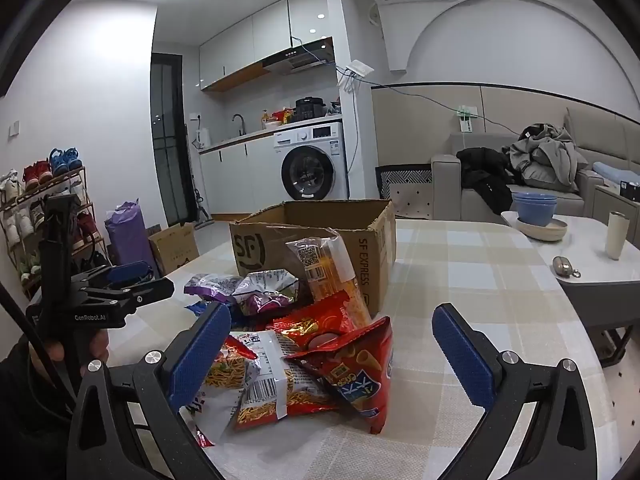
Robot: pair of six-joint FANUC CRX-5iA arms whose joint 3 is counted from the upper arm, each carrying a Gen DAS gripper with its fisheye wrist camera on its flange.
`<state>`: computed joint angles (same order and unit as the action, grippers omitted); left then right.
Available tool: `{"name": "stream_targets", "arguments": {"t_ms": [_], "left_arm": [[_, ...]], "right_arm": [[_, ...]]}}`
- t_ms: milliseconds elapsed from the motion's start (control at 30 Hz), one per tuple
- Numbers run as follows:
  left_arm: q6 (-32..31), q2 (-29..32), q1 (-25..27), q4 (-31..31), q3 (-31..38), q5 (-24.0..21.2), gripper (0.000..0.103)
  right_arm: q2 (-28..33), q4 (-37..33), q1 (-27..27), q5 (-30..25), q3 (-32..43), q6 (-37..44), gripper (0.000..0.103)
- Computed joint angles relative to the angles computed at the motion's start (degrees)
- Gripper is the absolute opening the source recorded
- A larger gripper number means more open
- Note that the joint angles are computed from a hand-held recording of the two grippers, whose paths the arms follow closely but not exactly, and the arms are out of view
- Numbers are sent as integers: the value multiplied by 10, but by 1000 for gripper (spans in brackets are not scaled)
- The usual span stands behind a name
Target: Organize snacks
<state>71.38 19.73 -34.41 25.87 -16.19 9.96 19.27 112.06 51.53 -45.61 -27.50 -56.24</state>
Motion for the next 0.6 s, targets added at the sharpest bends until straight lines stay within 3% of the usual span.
{"name": "stream_targets", "arguments": {"t_ms": [300,433,600], "left_arm": [[-42,9,-9,53,-3,8,103],[-30,8,-1,43,4,-9,103],[-32,6,-4,35,-2,7,103]], "right_arm": [[-2,-7,1,6,1,1,103],[-2,-7,1,6,1,-1,103],[-1,-7,1,7,1,-1,103]]}}
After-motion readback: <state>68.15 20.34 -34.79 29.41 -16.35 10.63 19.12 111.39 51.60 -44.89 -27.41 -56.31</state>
